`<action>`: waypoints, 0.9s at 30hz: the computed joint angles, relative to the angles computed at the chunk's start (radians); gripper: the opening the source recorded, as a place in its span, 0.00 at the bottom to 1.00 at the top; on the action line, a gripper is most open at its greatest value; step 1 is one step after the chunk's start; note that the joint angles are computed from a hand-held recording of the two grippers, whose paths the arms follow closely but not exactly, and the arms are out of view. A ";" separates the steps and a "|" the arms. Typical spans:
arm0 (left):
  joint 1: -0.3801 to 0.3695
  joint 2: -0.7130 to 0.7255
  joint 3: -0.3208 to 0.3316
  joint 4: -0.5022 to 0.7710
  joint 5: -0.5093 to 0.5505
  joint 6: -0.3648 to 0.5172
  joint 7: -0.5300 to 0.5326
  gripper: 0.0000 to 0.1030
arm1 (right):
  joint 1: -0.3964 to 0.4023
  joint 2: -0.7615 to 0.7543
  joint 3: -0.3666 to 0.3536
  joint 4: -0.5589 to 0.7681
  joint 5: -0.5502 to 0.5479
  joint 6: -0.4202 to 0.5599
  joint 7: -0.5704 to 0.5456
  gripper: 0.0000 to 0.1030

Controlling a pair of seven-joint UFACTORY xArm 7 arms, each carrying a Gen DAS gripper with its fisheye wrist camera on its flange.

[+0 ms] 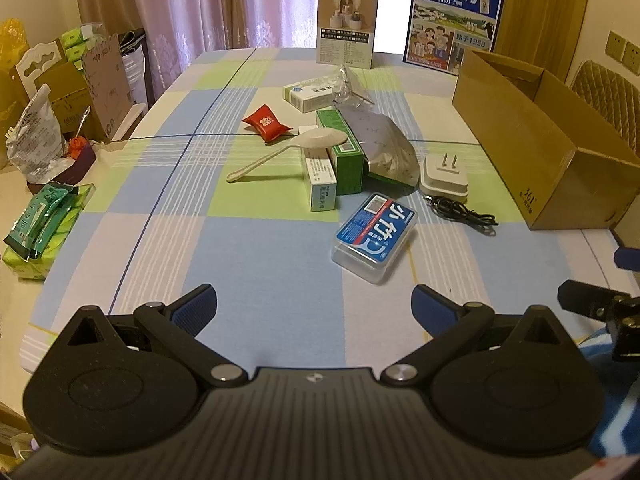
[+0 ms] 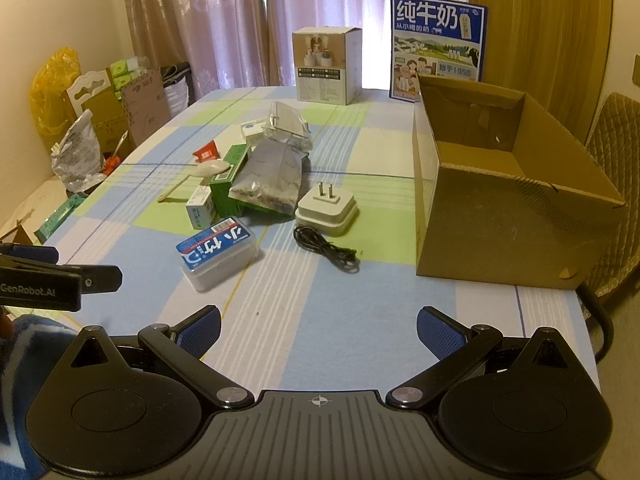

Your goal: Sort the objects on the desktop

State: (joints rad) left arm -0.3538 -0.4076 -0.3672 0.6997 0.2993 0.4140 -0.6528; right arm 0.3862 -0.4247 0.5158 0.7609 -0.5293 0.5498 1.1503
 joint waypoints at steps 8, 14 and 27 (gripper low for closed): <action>-0.057 0.020 0.056 0.022 -0.082 0.005 0.112 0.99 | 0.034 0.026 -0.043 0.014 0.061 0.013 -0.062 0.98; -0.076 0.064 0.070 0.069 -0.090 0.052 0.259 0.99 | 0.081 0.068 -0.113 0.035 0.170 0.007 -0.182 0.98; -0.125 0.270 0.157 0.207 -0.274 0.013 0.731 0.99 | 0.076 0.255 -0.191 0.193 0.175 -0.005 -0.555 0.98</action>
State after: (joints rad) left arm -0.4786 -0.1372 -0.2102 0.9064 0.0253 0.4273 0.0782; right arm 0.4619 -0.1697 0.3247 0.9539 -0.3538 0.5450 0.5955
